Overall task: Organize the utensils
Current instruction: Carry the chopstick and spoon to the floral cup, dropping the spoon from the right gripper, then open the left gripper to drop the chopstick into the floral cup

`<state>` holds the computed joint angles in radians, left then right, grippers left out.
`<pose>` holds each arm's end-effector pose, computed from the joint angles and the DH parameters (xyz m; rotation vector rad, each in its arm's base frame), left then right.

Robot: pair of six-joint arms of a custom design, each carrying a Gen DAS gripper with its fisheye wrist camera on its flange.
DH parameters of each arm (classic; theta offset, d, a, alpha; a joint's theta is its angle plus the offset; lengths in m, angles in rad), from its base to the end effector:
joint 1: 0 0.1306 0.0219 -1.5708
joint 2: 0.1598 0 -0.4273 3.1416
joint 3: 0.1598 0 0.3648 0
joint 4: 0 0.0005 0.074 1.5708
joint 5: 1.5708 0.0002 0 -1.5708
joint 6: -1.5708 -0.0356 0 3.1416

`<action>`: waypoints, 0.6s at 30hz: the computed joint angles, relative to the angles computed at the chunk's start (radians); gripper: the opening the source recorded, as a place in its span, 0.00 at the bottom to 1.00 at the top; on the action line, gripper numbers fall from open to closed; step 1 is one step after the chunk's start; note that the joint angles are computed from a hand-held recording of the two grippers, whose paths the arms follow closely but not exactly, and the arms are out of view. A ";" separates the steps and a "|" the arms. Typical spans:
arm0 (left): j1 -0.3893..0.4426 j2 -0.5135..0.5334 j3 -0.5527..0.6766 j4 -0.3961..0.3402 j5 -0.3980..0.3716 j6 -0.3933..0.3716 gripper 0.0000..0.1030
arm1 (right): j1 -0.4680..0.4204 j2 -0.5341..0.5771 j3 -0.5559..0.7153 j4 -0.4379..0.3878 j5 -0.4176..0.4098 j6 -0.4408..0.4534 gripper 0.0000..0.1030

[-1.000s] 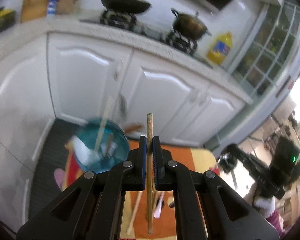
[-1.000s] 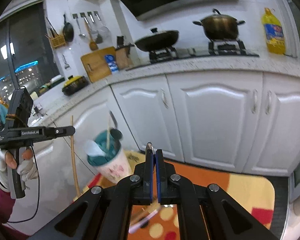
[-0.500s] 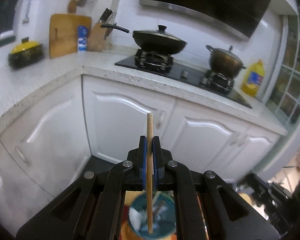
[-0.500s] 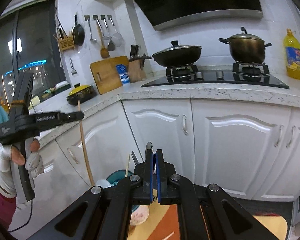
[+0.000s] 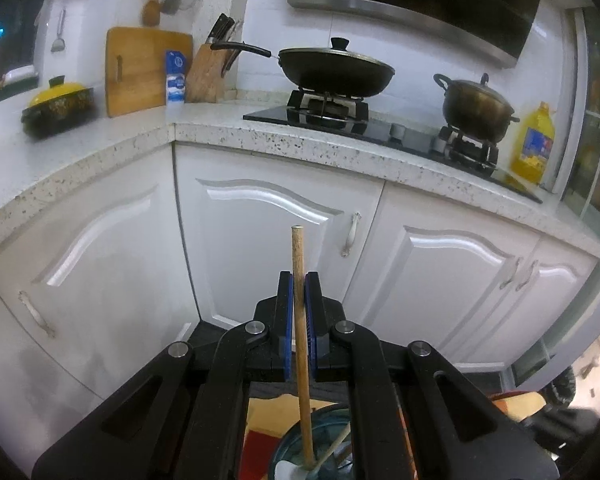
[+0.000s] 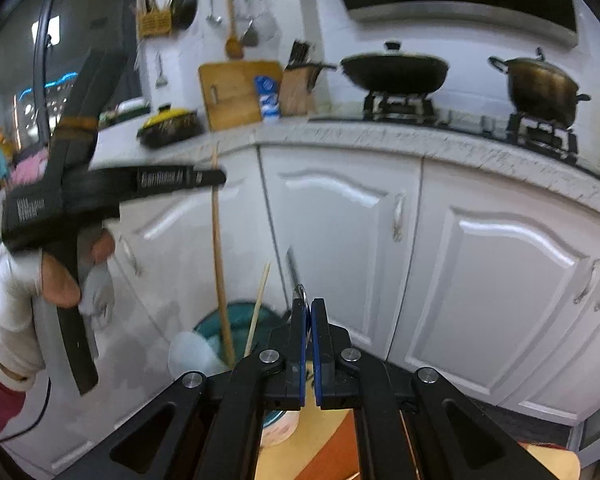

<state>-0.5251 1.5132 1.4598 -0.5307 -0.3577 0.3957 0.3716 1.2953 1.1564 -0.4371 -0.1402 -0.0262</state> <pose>0.4553 -0.2499 0.4768 -0.0682 2.1167 -0.1622 0.3947 0.1586 0.4449 -0.4530 2.1170 0.3810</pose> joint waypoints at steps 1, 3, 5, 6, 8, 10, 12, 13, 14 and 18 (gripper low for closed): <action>-0.002 -0.004 -0.002 0.000 0.003 0.003 0.04 | 0.004 0.006 -0.005 -0.006 -0.005 0.002 0.02; -0.001 -0.014 -0.008 0.001 0.003 0.009 0.04 | 0.011 0.013 -0.013 -0.011 -0.011 0.000 0.02; 0.000 -0.021 -0.010 0.014 -0.007 0.005 0.04 | 0.013 0.010 -0.024 -0.009 -0.018 0.002 0.02; 0.003 -0.022 -0.009 0.020 -0.014 0.004 0.04 | 0.012 0.008 -0.026 -0.012 -0.024 0.003 0.03; 0.007 -0.019 -0.007 0.023 -0.010 0.012 0.04 | 0.008 0.008 -0.025 -0.024 -0.041 0.000 0.03; 0.004 -0.015 -0.013 0.039 -0.024 0.014 0.04 | 0.003 0.009 -0.021 -0.035 -0.060 -0.009 0.04; -0.002 -0.012 -0.020 0.048 -0.027 0.021 0.04 | 0.000 0.011 -0.017 -0.050 -0.081 -0.011 0.04; -0.010 -0.008 -0.025 0.047 -0.024 0.025 0.04 | -0.002 0.011 -0.016 -0.051 -0.083 -0.016 0.04; -0.019 -0.004 -0.030 0.050 -0.025 0.015 0.04 | -0.007 0.011 -0.016 -0.054 -0.093 -0.024 0.04; -0.040 0.014 -0.027 0.018 0.000 -0.012 0.04 | -0.016 0.014 -0.007 -0.072 -0.122 -0.043 0.06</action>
